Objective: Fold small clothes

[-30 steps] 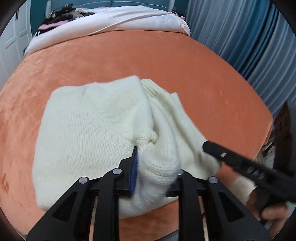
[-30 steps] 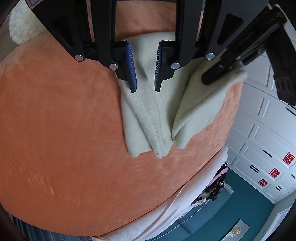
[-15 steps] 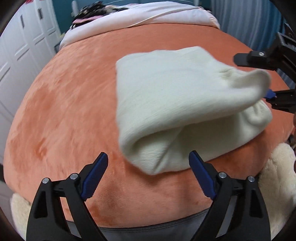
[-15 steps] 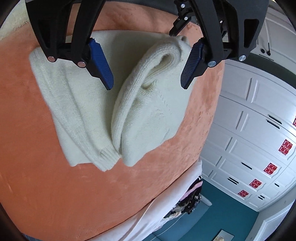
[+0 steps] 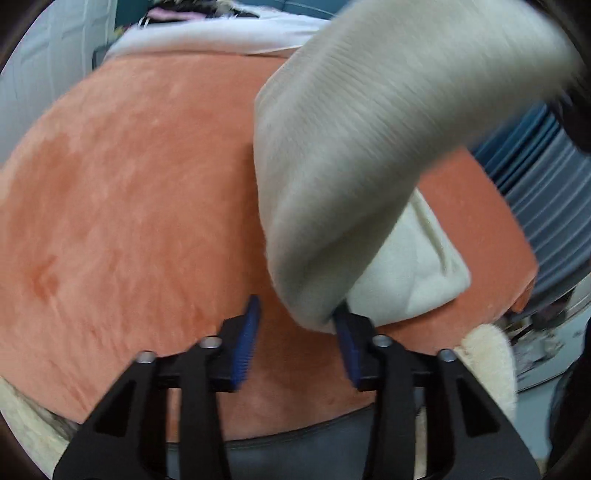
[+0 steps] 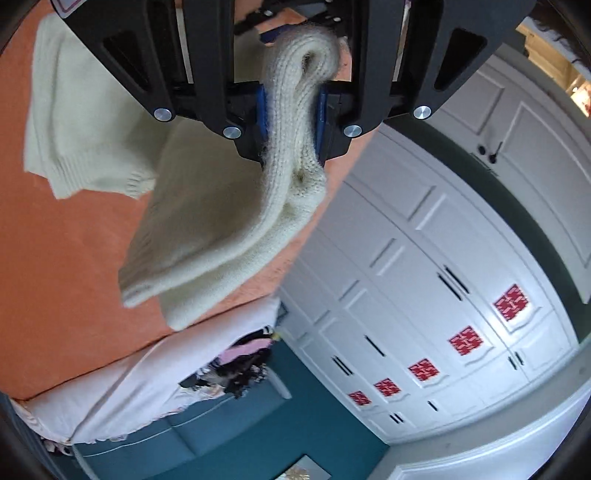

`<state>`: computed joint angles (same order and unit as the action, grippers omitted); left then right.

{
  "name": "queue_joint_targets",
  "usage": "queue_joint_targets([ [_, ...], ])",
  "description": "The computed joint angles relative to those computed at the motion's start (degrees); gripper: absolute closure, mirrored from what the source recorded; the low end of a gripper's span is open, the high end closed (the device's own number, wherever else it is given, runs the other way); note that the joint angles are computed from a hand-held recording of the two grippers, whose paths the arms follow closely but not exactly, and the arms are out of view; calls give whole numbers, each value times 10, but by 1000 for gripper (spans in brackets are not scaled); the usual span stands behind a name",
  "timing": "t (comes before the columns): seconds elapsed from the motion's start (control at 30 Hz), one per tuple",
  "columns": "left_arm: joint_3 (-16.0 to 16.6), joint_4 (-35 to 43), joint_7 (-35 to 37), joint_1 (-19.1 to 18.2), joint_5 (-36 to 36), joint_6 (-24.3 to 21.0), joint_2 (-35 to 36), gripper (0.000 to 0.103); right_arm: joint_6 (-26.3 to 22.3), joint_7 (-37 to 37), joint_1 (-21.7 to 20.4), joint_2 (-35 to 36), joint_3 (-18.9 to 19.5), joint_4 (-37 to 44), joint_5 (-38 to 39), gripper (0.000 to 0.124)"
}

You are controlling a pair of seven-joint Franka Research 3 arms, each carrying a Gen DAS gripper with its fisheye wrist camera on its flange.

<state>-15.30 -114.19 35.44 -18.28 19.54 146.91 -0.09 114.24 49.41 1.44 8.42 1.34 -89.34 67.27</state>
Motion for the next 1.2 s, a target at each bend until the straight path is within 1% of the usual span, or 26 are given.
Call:
queue_joint_targets([
  [0.03, -2, 11, -14, -2, 23, -19, 10, 47, 10, 41, 4, 21, 8, 25, -42, 106],
  [0.07, -4, 19, -24, -5, 29, -35, 18, 47, 30, 89, 27, 40, 2, 52, -123, 105],
  [0.1, -3, 17, -30, -6, 19, -38, 20, 47, 53, 128, 71, 53, -18, 71, -223, 105],
  [0.13, -2, 5, -35, -6, 6, -27, 14, 47, 49, 151, 95, 67, -21, 93, -296, 105],
  [0.17, -1, -13, -50, -5, 4, -12, 2, 46, 23, 156, 99, 84, -8, 119, -328, 104],
  [0.2, 1, -34, -73, -3, 12, 3, -13, 44, 2, 156, 86, 99, 23, 141, -333, 104],
  [0.23, 4, -54, -92, 2, 22, 13, -28, 33, -12, 154, 91, 109, 34, 157, -334, 104],
  [0.27, 3, -70, -111, 5, 31, 11, -44, 29, -18, 149, 102, 115, 42, 170, -345, 104],
  [0.37, 2, -121, -149, 18, 33, 5, -89, 29, -64, 123, 148, 146, 65, 234, -397, 102],
  [0.43, 3, -156, -177, 26, 25, 15, -118, 28, -125, 98, 174, 168, 79, 275, -417, 95],
  [0.47, 6, -171, -183, 29, 14, 16, -131, 27, -142, 83, 176, 167, 89, 274, -399, 93],
  [0.53, 9, -192, -194, 36, 1, 23, -148, 25, -188, 47, 155, 171, 111, 281, -320, 92],
  [0.57, 10, -205, -202, 41, -1, 33, -157, 22, -172, 31, 145, 156, 115, 254, -290, 84],
  [0.6, 8, -213, -213, 47, 0, 37, -164, 21, -140, 15, 138, 123, 101, 208, -264, 78],
  [0.7, 12, -242, -234, 61, -6, 64, -186, 20, -20, 2, 107, 41, 59, 67, -220, 71],
  [0.77, 13, -274, -269, 77, -9, 90, -212, 16, 83, 45, 95, -2, 22, -26, -252, 69],
  [0.8, 15, -289, -288, 85, -16, 105, -221, 14, 142, 80, 89, -21, 3, -76, -291, 67],
  [0.87, 32, -314, -309, 88, -48, 129, -229, 14, 222, 174, 73, -42, -26, -148, -386, 67],
  [0.9, 42, -324, -314, 87, -68, 140, -228, 14, 242, 235, 63, -43, -39, -174, -445, 65],
  [0.97, 45, -338, -332, 101, -84, 164, -222, 14, 246, 286, 40, -41, -53, -205, -488, 65],
  [1.0, 39, -339, -341, 113, -80, 170, -218, 14, 244, 289, 29, -40, -54, -217, -480, 65],
  [1.03, 32, -333, -349, 125, -71, 166, -212, 15, 236, 279, 18, -37, -53, -223, -448, 65],
  [1.1, 25, -309, -344, 137, -51, 136, -200, 26, 210, 252, 1, -27, -47, -228, -373, 65],
  [1.13, 34, -292, -315, 128, -51, 123, -188, 57, 202, 239, -4, -26, -43, -231, -344, 70],
  [1.17, 62, -295, -264, 105, -78, 131, -184, 78, 207, 232, -4, -30, -39, -239, -330, 92],
  [1.2, 75, -291, -238, 94, -101, 130, -183, 92, 219, 219, -4, -38, -36, -247, -315, 107],
])
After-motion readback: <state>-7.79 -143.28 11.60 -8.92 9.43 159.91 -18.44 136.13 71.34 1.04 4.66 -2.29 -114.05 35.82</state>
